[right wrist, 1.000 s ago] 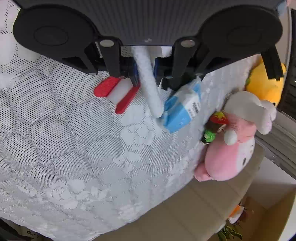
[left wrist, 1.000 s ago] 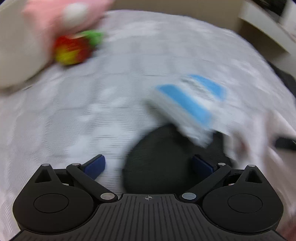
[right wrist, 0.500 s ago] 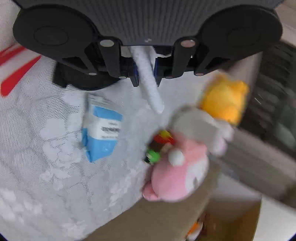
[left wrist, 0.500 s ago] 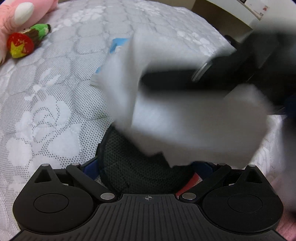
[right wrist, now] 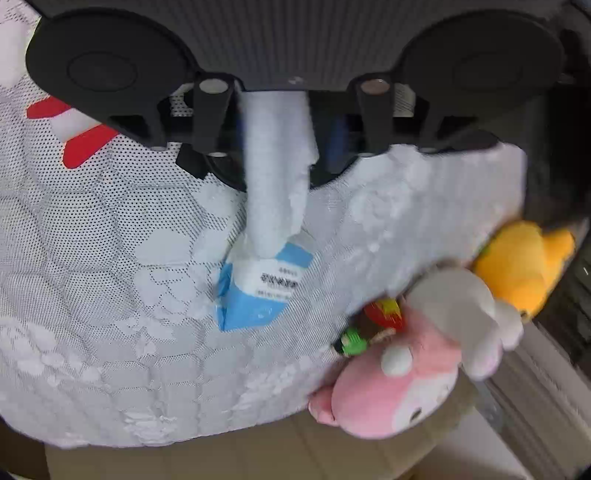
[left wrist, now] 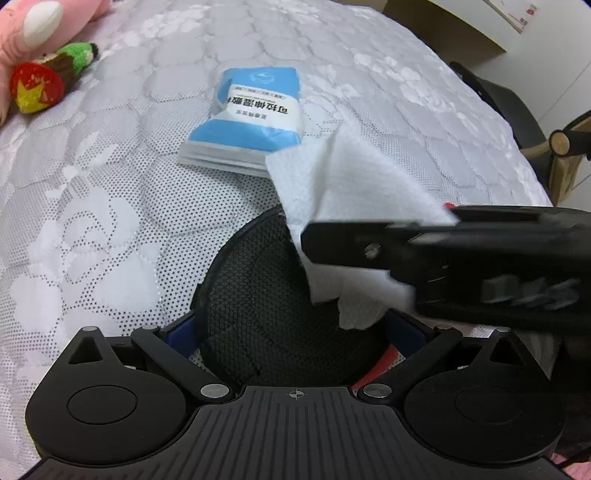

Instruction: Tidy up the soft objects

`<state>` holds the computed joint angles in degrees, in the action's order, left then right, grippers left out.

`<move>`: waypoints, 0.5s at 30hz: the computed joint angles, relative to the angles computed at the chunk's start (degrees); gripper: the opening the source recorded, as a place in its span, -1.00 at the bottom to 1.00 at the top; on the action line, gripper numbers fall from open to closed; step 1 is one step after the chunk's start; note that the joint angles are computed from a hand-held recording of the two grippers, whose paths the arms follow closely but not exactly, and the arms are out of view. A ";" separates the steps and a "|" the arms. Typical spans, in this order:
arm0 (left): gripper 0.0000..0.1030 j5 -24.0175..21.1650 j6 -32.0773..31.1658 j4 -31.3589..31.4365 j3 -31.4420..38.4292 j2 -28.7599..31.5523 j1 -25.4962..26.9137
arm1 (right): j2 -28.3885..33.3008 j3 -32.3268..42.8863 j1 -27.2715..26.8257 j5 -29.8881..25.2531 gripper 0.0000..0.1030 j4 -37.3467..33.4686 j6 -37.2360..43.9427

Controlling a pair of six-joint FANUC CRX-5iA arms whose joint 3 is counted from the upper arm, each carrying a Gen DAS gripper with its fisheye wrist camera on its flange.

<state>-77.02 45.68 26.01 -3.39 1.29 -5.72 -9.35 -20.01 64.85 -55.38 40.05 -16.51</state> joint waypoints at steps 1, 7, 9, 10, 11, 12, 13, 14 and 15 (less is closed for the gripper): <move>1.00 -0.09 -0.10 -0.01 0.10 0.11 0.14 | 0.69 0.73 0.02 -1.08 -0.58 -0.64 0.66; 1.00 -0.73 0.64 0.34 0.62 0.75 0.56 | 3.70 3.88 0.73 -12.93 -0.65 -0.82 -0.30; 1.00 -0.81 0.99 0.44 0.79 0.91 0.66 | 4.86 5.14 0.81 -17.64 -0.61 -1.64 0.11; 1.00 -0.54 1.02 0.45 0.83 0.76 0.83 | 4.77 5.16 0.86 -19.02 -0.60 -1.99 -0.64; 1.00 0.26 0.89 0.63 0.60 0.28 1.14 | 4.53 5.03 0.92 -20.13 -0.60 -2.19 -1.58; 1.00 1.36 0.73 1.28 0.11 -0.43 1.72 | 3.67 4.29 1.03 -20.32 -0.61 -1.71 -3.36; 1.00 2.41 0.62 2.15 -0.39 -1.09 2.35 | 2.44 3.07 1.23 -20.09 -0.61 -0.64 -5.84; 1.00 3.29 0.71 3.56 -0.89 -1.61 3.15 | 1.14 1.79 1.44 -19.73 -0.63 0.49 -8.39; 1.00 4.29 0.89 4.92 -1.35 -2.10 3.85 | -0.47 0.20 1.62 -18.67 -0.66 1.80 -11.30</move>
<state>-72.73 46.57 30.93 -4.74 -0.81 -1.87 -9.81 -19.81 66.47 -74.05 41.85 -27.81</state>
